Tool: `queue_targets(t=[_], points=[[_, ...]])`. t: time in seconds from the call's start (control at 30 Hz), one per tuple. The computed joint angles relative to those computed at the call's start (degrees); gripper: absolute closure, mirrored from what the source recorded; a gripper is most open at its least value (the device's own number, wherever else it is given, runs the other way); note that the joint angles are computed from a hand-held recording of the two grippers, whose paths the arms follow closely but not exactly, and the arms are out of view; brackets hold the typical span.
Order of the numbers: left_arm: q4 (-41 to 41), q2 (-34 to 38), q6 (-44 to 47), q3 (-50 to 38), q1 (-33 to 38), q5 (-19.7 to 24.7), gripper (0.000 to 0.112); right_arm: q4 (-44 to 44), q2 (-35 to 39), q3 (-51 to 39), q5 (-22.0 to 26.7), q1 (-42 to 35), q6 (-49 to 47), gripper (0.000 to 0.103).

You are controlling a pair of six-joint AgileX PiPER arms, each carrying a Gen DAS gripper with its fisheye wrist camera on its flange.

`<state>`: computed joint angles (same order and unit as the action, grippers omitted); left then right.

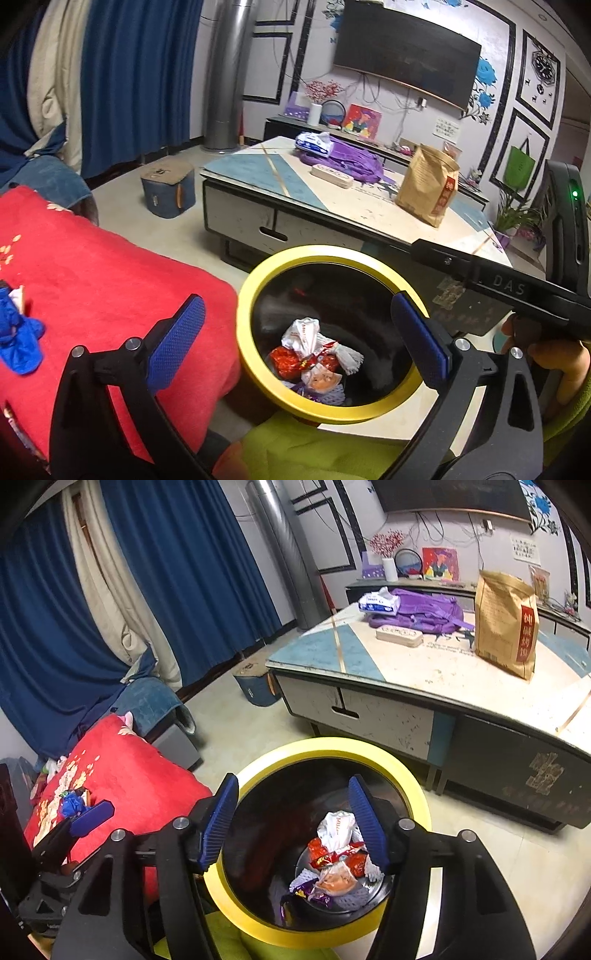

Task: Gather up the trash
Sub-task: 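Move both tools back over the bedspread toward the blue glove and red can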

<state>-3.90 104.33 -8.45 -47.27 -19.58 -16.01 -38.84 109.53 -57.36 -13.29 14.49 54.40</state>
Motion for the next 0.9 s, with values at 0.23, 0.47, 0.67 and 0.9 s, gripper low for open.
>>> queue_targets(t=[0.23, 0.47, 0.67, 0.9], points=[[-8.29, -3.81, 6.93, 3.71, 0.66, -2.44, 0.020, 5.86, -1.63, 1.48, -1.04, 1.77, -6.71, 0.037], [-12.98, -7.37, 10.59, 7.13, 2.14, -4.98, 0.020, 11.84, -3.38, 3.23, -3.15, 4.06, -13.38, 0.033], [-17.77, -10.25, 14.61, 9.88, 4.30, -6.21, 0.020, 17.65, -4.58, 4.92, -5.62, 7.71, -21.36, 0.031], [-18.81, -13.82, 14.75, 12.93, 8.59, -6.45, 0.020, 22.35, -5.75, 6.42, -8.41, 11.90, -28.32, 0.026]])
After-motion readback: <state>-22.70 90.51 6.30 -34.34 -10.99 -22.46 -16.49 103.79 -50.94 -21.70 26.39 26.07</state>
